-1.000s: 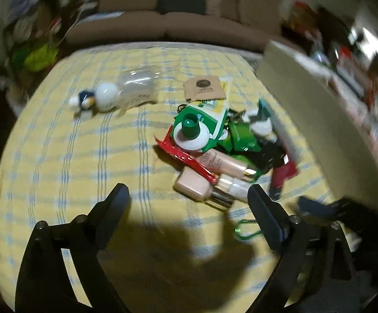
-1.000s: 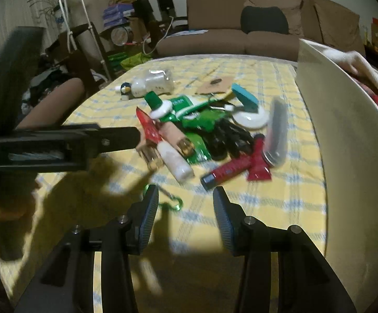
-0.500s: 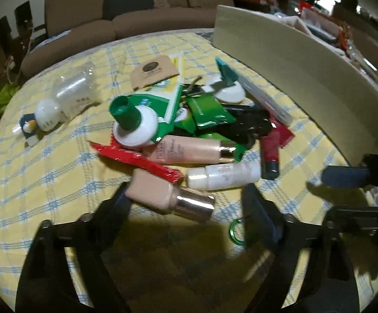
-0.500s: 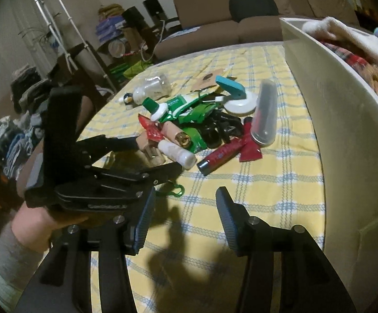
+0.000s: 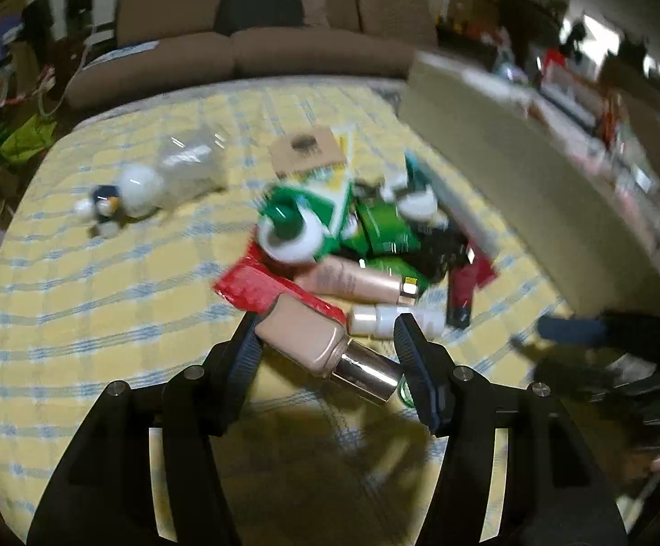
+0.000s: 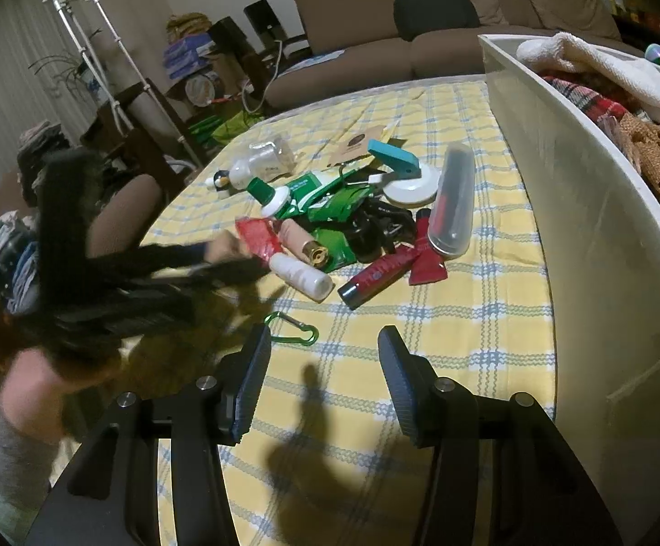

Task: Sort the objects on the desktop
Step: 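Grasp the beige foundation bottle with the left gripper, then lift the foundation bottle with the left gripper while the right gripper grasps the green carabiner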

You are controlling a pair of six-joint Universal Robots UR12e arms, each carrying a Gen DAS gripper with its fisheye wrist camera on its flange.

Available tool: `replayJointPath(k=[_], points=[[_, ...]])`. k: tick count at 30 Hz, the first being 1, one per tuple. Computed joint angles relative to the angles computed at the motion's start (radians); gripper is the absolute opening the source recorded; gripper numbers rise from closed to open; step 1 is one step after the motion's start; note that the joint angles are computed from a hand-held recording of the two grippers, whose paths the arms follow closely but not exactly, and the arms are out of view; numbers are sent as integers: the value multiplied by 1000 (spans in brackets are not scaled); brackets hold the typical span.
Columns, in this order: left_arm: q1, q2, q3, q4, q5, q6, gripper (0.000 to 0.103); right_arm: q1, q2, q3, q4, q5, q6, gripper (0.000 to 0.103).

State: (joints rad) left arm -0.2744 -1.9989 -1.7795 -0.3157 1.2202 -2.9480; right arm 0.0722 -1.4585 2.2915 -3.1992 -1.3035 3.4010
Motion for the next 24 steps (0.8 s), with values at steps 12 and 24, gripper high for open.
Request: replayJointPath(k=[12,24], points=[[74,80,-41,66,-122,-197,56,40,78,-106,95,-171,-65,60],[72,97,-42,66,-147,-189,56,40,41,-42,-4,-109,22,61]])
